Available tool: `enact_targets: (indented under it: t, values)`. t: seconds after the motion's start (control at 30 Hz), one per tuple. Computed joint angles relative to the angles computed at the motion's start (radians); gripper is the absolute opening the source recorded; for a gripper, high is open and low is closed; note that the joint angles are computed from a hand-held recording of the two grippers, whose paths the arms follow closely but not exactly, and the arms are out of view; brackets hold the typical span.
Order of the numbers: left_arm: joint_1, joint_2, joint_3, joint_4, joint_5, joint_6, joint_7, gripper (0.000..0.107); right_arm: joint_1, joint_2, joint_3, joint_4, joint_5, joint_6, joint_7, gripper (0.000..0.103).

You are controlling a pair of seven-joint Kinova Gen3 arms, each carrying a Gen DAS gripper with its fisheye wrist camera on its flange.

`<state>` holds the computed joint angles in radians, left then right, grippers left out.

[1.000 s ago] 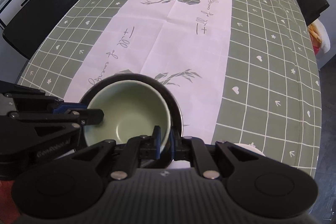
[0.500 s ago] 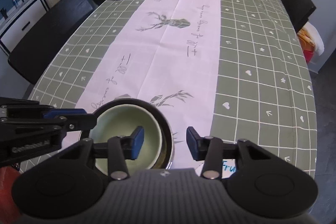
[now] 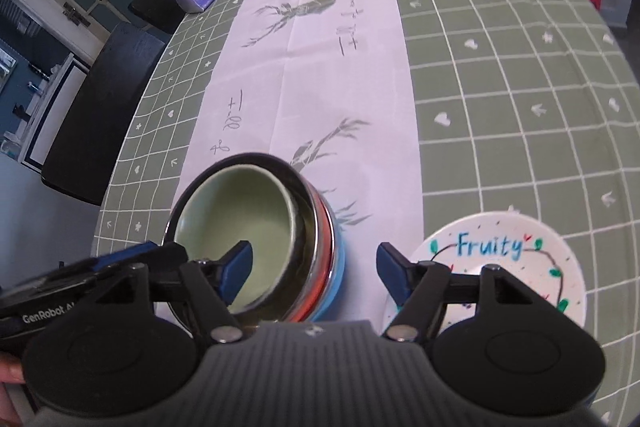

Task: Organize plates and bowls
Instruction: 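Grip the three nested bowls with both tools and lift them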

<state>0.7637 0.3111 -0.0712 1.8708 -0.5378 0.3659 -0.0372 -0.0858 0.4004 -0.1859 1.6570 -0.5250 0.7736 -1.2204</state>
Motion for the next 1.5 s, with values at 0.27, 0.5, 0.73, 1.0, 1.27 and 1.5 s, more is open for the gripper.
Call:
enact_targets:
  t: [0.27, 0.5, 0.73, 1.0, 1.27, 1.5]
  values:
    - [0.077, 0.016, -0.144, 0.082, 0.062, -0.182, 0.103, 0.086, 0.0, 0.042, -0.01, -0.009, -0.018, -0.013, 0.002, 0.07]
    - [0.047, 0.041, -0.121, 0.068, 0.173, -0.182, -0.011, 0.086, -0.034, 0.067, -0.001, -0.04, 0.038, -0.004, -0.041, 0.07]
    - [-0.03, 0.051, -0.055, 0.072, 0.286, -0.208, -0.146, 0.084, -0.062, 0.085, 0.002, -0.068, 0.091, 0.008, -0.086, 0.065]
    - [-0.13, 0.074, 0.04, 0.045, 0.407, -0.176, -0.315, 0.087, -0.05, 0.112, -0.012, -0.076, 0.086, 0.019, -0.103, 0.062]
    - [-0.277, 0.093, 0.179, 0.092, 0.562, -0.257, -0.471, 0.095, -0.036, 0.114, -0.014, -0.082, 0.066, 0.036, -0.105, 0.055]
    - [-0.216, 0.087, 0.12, 0.132, 0.631, -0.344, -0.545, 0.083, -0.029, 0.12, -0.013, -0.091, 0.06, 0.052, -0.104, 0.054]
